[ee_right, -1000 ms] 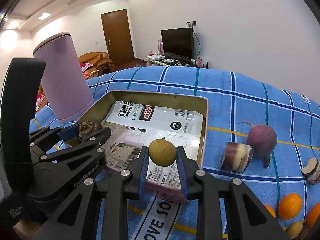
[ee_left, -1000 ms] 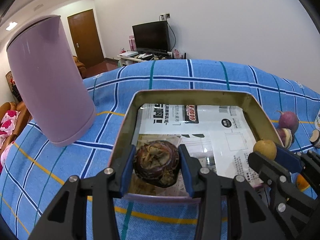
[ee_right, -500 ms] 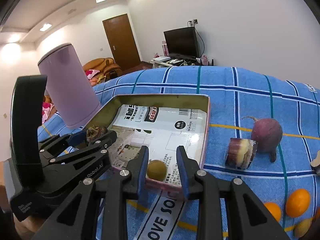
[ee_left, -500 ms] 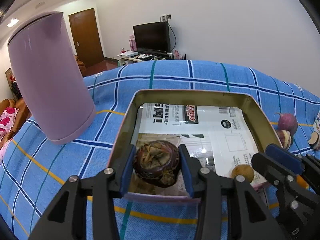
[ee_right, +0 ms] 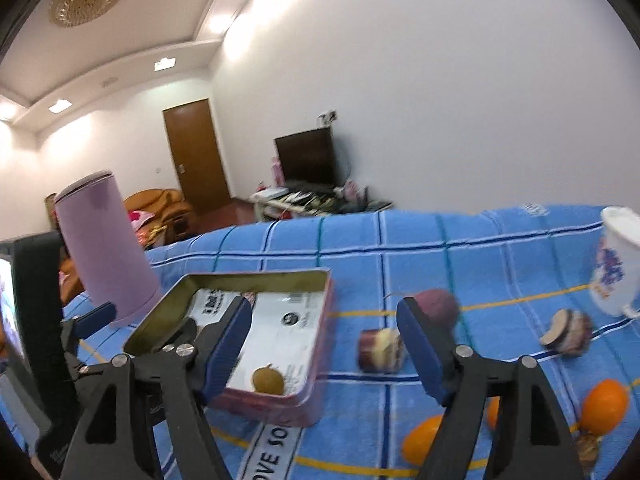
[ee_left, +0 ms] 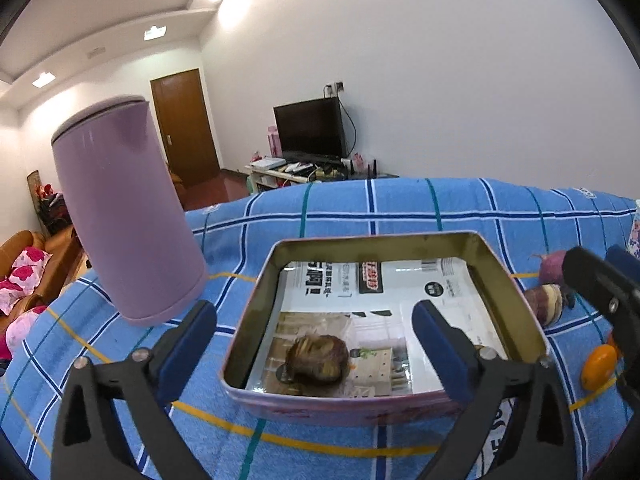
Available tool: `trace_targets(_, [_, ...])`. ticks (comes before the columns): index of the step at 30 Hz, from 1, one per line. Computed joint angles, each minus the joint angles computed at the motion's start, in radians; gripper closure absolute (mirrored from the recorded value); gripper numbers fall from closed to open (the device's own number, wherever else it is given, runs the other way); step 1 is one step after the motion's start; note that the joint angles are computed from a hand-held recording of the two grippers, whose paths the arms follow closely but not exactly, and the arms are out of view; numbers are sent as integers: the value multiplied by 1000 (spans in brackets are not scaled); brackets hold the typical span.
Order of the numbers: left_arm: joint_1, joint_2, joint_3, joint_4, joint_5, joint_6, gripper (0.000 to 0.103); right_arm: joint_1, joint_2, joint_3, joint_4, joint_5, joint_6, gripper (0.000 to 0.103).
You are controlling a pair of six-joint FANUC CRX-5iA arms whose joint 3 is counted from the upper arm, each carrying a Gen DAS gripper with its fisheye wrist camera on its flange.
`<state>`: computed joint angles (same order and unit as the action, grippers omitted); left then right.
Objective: Organize fruits
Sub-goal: 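Withdraw both grippers from the tin toward the remaining fruits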
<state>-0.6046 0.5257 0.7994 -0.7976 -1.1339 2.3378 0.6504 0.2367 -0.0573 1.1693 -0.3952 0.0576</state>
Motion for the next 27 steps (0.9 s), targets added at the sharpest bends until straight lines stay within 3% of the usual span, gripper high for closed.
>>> trace_targets(6, [0,-10,-13,0,3,35,2,14,16,18,22,-95,-5,27])
trace_targets(16, [-13,-18,-23,-16,-14,69,2,5,-8,-50,192,-114,-118,27])
trace_targets(27, [-30,-36,-46,-19,-15,87,2,17,-49,-93,166,-128,-101,27])
